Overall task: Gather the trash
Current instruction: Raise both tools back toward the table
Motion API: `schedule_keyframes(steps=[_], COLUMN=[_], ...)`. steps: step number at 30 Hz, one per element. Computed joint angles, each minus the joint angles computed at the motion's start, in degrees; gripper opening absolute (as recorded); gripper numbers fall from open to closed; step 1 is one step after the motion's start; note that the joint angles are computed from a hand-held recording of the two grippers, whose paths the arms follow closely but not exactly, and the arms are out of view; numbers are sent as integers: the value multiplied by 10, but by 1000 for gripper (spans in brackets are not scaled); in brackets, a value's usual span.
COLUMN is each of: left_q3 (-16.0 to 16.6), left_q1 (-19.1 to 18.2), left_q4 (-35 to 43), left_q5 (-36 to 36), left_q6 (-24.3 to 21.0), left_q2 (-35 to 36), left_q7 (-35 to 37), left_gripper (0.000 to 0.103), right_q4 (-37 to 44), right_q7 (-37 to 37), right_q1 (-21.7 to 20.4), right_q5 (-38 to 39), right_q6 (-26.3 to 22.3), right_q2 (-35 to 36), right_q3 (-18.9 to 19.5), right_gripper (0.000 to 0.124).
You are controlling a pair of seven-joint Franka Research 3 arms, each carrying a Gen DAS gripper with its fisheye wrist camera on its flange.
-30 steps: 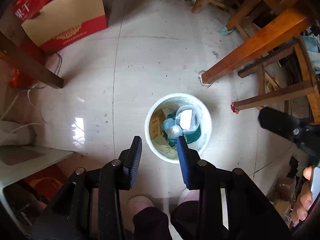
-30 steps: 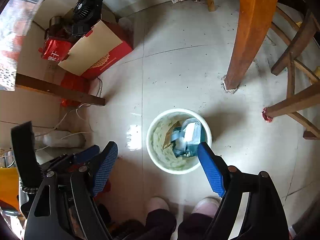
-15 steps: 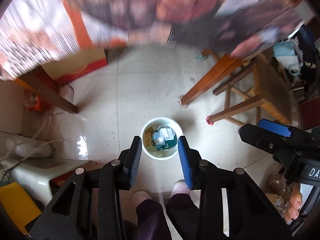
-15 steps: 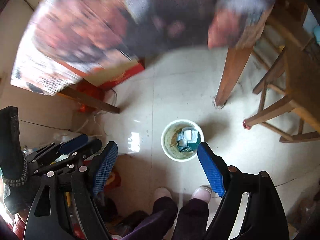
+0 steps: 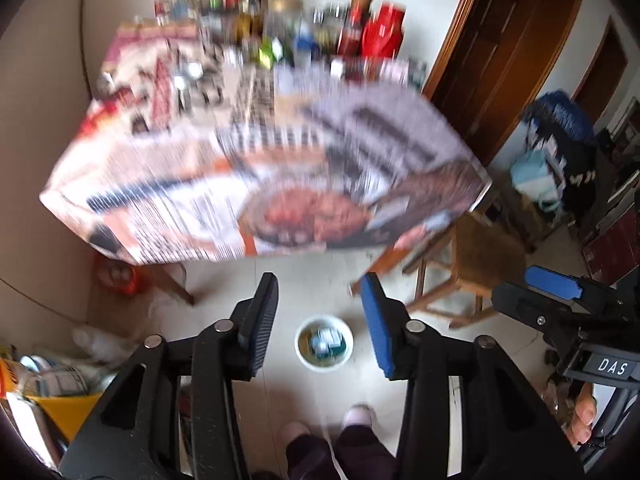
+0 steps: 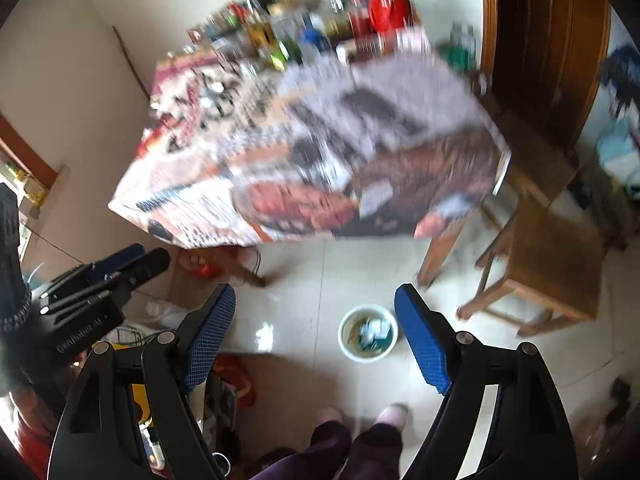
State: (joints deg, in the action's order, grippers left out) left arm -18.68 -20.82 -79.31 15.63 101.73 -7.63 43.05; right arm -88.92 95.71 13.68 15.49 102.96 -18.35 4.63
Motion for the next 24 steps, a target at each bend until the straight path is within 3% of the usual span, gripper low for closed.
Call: schedule_keyframes(steps=[5,10,14,19,21,24], left_q3=[-9,-16,-38,-37,-31,-25], left_q1=[0,0,-8,-26,-30,-37], left_q4=[71,116,202,263,272,298], left_q5=[29,46,101,159,166,182], left_q6=[-30,-40,-89,-95,-87,-86], left_q2=[-4,-10,24,48,52,71], left_q7=[10,28,57,63,60,60], left_gripper=[44,52,57,83,89,90], right_q4=[58,114,139,171,176,189], right_q7=[15,35,43,54,59,63], right_q1=[-1,-1,1,2,1,-1], right_q5=[-31,-68,-93,-120,-130,-143], right_q6=[6,19,42,57,69,79], right_q2=[-2,6,8,23,26,40], right_q3=[14,31,40,47,46,44], right_gripper=[79,80,84,96,100,103])
